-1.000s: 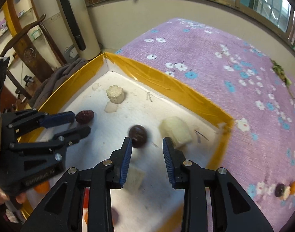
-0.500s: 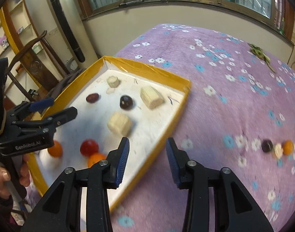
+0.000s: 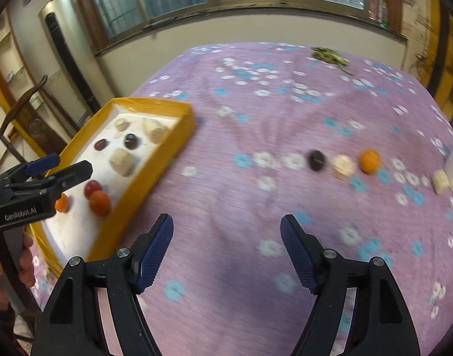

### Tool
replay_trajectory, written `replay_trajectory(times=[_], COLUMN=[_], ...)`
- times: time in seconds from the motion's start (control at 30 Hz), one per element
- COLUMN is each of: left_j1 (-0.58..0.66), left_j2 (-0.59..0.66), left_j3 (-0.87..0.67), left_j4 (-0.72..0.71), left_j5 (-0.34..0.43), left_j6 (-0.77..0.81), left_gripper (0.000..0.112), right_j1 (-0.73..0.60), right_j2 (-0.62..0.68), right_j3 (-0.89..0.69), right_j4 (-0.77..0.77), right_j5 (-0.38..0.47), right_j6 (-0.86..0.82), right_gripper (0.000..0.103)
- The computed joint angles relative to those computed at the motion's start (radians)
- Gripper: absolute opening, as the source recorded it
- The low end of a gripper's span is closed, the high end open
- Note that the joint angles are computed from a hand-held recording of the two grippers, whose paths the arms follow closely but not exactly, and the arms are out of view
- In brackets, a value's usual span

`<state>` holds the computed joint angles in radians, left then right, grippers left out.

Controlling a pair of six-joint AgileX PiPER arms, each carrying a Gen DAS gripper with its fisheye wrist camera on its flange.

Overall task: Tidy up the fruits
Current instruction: 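Grasp an orange with the right gripper while the left grasps a dark round fruit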

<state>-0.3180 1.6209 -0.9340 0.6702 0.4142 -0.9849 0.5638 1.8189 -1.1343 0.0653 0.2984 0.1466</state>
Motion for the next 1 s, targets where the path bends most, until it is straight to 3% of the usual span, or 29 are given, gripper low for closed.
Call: replay_trajectory(times=[0.2, 0.37, 0.53, 0.7, 0.87, 0.93, 1.0], left_j1=[-0.129, -0.195, -0.245, -0.268, -0.278, -0.278, -0.278], left_j2=[0.097, 0.187, 0.278, 0.367, 0.464, 0.500, 0.543], left_j3=[-0.101, -0.206, -0.335, -0.471, -0.626, -0.685, -0.755], left_j4=[-0.004, -0.080, -0.113, -0.160, -0.201, -0.222, -0.243], left_j5=[0.054, 0.098, 0.167, 0.235, 0.305, 0.321, 0.344], left_j6=[-0.038, 0.023, 0.077, 0.157, 0.248, 0.292, 0.341], left_gripper=[0.102, 0.102, 0.102, 0.102, 0.102, 0.102, 0.102], right_j1=[-0.147, -0.279, -0.375, -0.383, -0.390, -0.400, -0.413], right_j2=[-0.065, -0.059, 0.040, 0.211, 0.341, 0.357, 0.363], right_j3=[0.131, 0.127, -0.003, -0.232, -0.396, -0.405, -0.413], right_j4=[0.172, 0.334, 0.500, 0.466, 0.409, 0.468, 0.538], right_j5=[-0.045, -0.061, -0.043, 0.041, 0.154, 0.154, 0.178], right_j6=[-0.213, -0.421, -0.626, -0.669, -0.676, -0.743, -0.825], right_gripper=[0.075, 0.075, 0.075, 0.074, 0.049, 0.046, 0.038])
